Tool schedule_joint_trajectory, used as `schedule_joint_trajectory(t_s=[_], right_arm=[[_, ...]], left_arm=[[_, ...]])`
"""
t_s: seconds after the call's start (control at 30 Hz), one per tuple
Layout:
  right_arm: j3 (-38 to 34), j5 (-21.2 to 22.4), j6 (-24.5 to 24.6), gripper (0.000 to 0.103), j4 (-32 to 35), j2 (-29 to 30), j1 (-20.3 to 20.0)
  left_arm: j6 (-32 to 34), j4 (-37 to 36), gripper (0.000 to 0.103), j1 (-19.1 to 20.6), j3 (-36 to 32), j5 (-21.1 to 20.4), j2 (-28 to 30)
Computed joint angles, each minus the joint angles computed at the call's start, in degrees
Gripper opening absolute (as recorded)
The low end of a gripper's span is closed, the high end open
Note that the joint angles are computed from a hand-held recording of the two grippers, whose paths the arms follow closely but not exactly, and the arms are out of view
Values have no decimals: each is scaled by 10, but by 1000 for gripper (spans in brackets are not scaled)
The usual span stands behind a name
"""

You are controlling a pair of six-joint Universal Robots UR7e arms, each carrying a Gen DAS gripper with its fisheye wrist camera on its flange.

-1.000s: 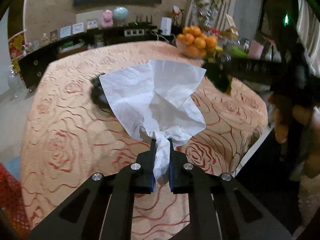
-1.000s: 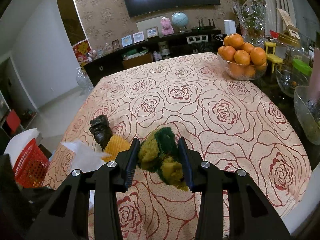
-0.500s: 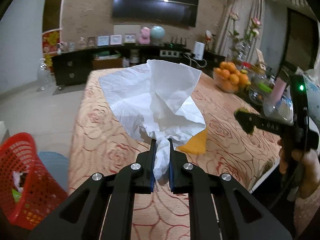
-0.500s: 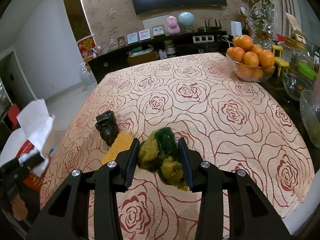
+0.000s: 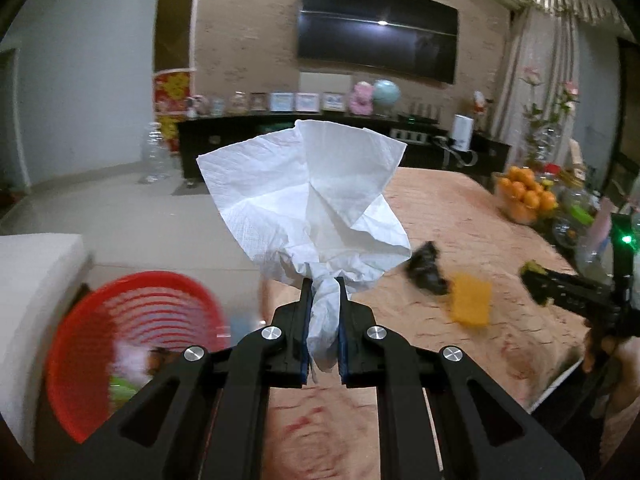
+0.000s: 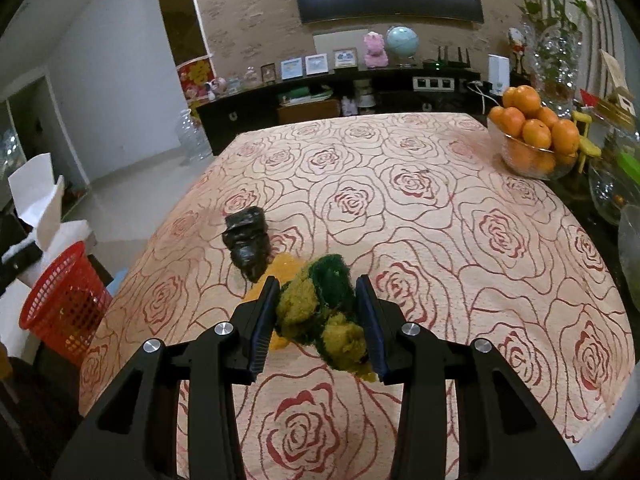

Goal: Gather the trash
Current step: 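Carry the white paper to the red basket with left while right carries the sponge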

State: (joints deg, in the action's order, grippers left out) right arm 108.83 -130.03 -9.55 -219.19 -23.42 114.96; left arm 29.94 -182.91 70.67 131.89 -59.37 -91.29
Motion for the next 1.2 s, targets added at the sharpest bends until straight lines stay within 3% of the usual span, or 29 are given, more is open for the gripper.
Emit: schedule_joint_trajectory(t_s=[0.23,0.53,1.2], right_arm=[[-20,1,-13,39,17,16,9],[-58,8,-34,39,49,43,29],[-176,71,-40,39,192,93,88]], left_arm=[[12,-27,9,40,-17,28,-23],[18,-65,9,74,-34,56,-12],[-28,2,10,106,-60,70,-18]])
